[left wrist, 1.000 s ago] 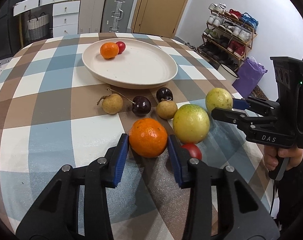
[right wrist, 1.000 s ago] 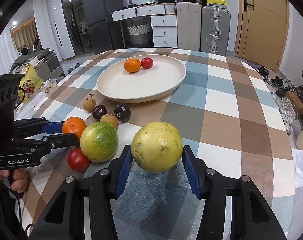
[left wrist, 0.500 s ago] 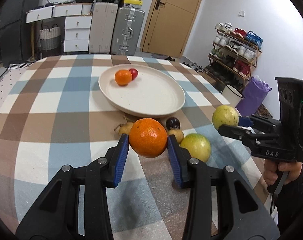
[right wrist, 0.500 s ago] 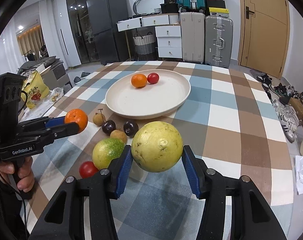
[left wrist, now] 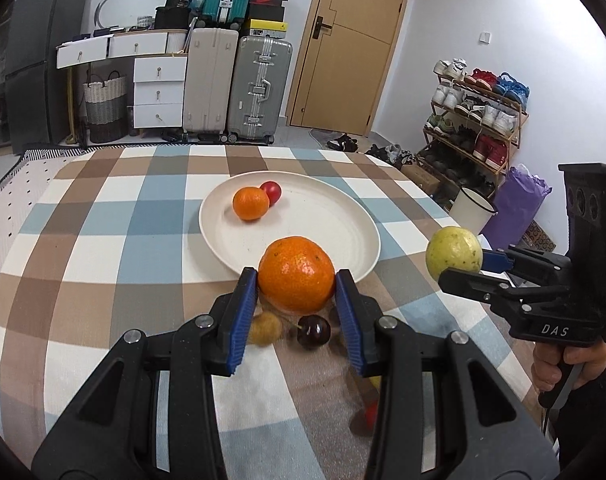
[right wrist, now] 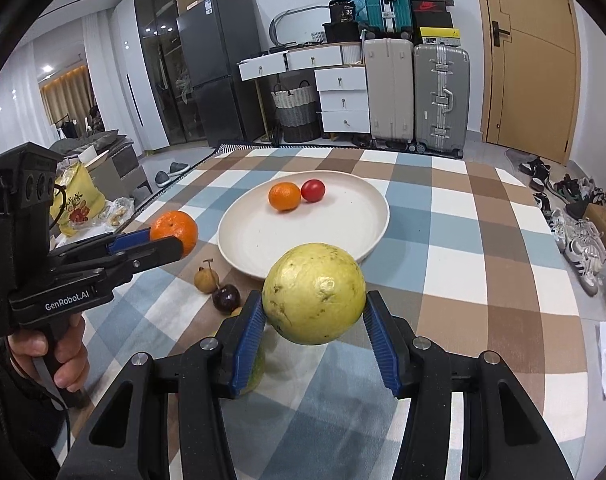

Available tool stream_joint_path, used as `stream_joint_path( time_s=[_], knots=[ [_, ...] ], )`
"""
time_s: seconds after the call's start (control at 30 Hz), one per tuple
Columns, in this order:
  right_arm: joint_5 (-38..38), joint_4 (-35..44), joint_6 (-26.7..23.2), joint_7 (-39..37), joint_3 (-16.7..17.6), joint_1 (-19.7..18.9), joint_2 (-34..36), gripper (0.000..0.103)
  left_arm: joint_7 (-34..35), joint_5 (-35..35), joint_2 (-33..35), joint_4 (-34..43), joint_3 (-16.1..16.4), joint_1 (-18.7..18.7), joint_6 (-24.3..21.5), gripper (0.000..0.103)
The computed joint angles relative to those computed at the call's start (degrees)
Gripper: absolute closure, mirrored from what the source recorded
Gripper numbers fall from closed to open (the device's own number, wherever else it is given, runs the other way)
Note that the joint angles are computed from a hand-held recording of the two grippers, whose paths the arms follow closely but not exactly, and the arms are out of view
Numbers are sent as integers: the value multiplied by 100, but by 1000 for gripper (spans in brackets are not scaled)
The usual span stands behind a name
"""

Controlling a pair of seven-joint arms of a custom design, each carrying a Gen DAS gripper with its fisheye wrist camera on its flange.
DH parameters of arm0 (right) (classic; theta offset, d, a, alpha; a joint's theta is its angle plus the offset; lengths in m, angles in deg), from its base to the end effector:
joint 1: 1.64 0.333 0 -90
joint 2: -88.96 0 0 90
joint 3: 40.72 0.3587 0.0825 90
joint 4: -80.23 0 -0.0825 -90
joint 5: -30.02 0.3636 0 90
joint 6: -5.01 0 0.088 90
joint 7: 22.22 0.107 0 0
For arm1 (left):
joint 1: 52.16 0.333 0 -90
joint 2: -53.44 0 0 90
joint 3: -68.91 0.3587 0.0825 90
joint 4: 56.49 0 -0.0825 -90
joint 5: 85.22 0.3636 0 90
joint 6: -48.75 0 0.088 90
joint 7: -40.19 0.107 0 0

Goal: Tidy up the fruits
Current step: 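Lower the orange and yellow fruit onto the white plate and open both tools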

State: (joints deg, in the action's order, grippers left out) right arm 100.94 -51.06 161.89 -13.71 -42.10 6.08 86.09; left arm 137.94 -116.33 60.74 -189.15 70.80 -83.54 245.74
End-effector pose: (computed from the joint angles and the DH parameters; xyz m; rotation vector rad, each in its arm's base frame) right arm 0.5136 0.0199 0.4614 -1.9973 1.2186 -0.3908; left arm 0.5073 -0.2191 0.4582 -1.6929 1.7805 -1.1375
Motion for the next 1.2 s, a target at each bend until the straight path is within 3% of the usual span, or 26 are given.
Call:
stream_joint_path(
  time_s=[0.27,0.63,1.0,1.2],
  knots=[
    [-6,324,-48,51,68,-9,281,52,-32,53,277,379,456,-312,-131,66],
    [71,769,-89,167,213,-72,719,52,-797,895,699,790,928,-433,-350,66],
    [-495,1125,-10,679,399,-104,1223,52,-1635,1792,1065,1123,779,3,-587,66],
    [-574,1251,44,753,511,-162,1409,52,-1956,2157,1189,1204,1323,-446,-731,66]
  ],
)
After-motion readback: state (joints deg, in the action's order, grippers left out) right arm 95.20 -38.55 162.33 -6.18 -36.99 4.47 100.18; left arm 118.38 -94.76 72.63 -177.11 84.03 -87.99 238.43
